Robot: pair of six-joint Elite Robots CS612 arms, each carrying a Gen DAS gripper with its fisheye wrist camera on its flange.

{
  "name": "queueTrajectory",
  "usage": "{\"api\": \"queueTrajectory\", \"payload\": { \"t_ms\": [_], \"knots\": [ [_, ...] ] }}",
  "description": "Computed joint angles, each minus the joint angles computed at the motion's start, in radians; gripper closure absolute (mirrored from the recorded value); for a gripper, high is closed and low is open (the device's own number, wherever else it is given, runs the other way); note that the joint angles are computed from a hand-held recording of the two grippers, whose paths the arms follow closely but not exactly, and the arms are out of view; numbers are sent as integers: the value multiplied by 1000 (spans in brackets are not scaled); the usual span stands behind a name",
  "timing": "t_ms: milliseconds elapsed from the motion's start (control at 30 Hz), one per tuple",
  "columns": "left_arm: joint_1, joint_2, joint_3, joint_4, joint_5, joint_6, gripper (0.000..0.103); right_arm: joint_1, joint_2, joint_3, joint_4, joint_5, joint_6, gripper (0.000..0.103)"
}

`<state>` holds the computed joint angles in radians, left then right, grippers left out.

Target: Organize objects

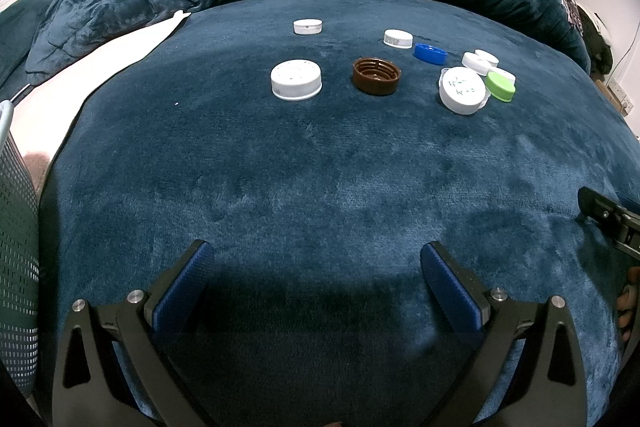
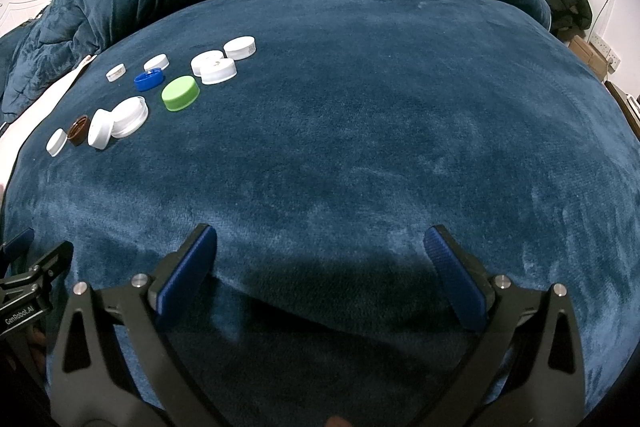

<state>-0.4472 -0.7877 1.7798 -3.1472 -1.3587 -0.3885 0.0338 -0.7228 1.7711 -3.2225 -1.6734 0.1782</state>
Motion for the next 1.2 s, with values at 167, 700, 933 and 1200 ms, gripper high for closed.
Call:
{"api": "queueTrajectory", "payload": {
  "t_ms": [167,700,933,1200],
  "knots": [
    [0,0,0,0,0,0,0,-1,0,1,2,0,0,0],
    [-7,-6,0,20,19,2,0,2,2,2,-1,-16,-6,0],
    [8,-15,-27,113,-32,-10,0,1,-6,-11,64,-13,0,0],
    [31,-53,-28,168,-103,26,1,-6,-57,-25,161,101,24,0]
  ]
}}
